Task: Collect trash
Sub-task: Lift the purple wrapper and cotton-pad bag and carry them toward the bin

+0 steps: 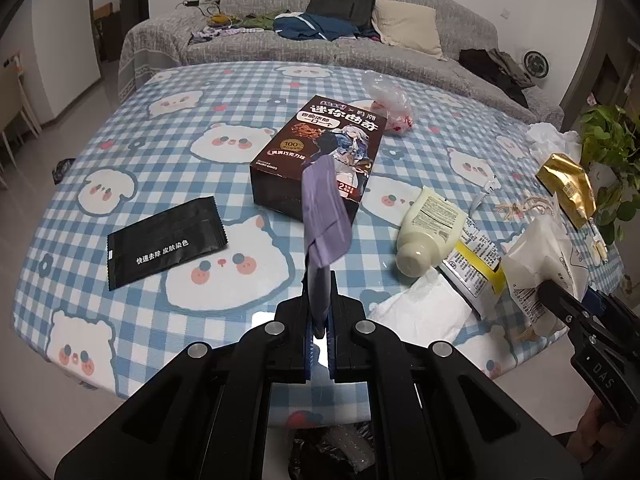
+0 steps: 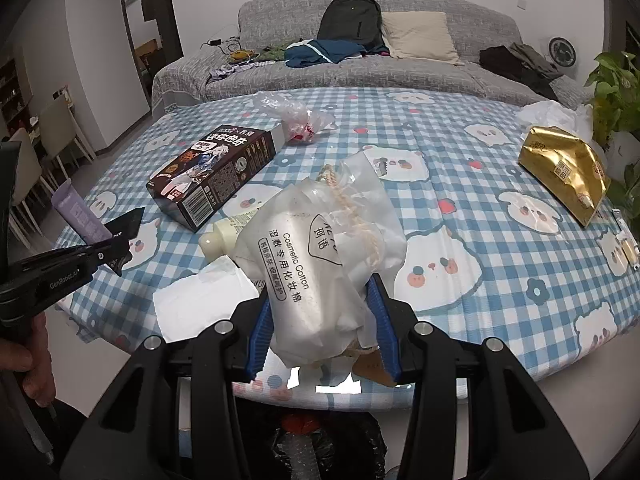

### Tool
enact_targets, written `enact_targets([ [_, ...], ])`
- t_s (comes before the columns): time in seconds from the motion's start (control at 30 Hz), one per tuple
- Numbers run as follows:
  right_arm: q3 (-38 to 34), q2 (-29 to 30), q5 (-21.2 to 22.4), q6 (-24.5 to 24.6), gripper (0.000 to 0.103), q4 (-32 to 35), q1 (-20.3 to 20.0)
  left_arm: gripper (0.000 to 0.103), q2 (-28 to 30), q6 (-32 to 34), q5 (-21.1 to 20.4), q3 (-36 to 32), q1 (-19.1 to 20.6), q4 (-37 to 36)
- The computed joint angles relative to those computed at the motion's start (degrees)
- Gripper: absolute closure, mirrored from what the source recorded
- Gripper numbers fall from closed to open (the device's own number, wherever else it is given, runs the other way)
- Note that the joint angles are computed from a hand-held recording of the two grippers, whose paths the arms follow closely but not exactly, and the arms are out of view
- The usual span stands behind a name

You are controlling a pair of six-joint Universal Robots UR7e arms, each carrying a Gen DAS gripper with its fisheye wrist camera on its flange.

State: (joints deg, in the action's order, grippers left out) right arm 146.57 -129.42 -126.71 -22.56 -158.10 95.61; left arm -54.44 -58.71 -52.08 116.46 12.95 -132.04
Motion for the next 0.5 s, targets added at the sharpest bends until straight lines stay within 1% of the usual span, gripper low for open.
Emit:
enact_targets([
  [0.17,0.65,-1.05,-2.38,1.57,0.060,0.79,2.33,0.099,-0.93,-1.83,-0.76,1.06,-1.86,0.73],
  [0.5,1.77,-3.72,-6.46,6.82,0.060,4.13,7.35,0.099,-3.28,-5.73,-2.20,3.40,-5.32,2.39],
])
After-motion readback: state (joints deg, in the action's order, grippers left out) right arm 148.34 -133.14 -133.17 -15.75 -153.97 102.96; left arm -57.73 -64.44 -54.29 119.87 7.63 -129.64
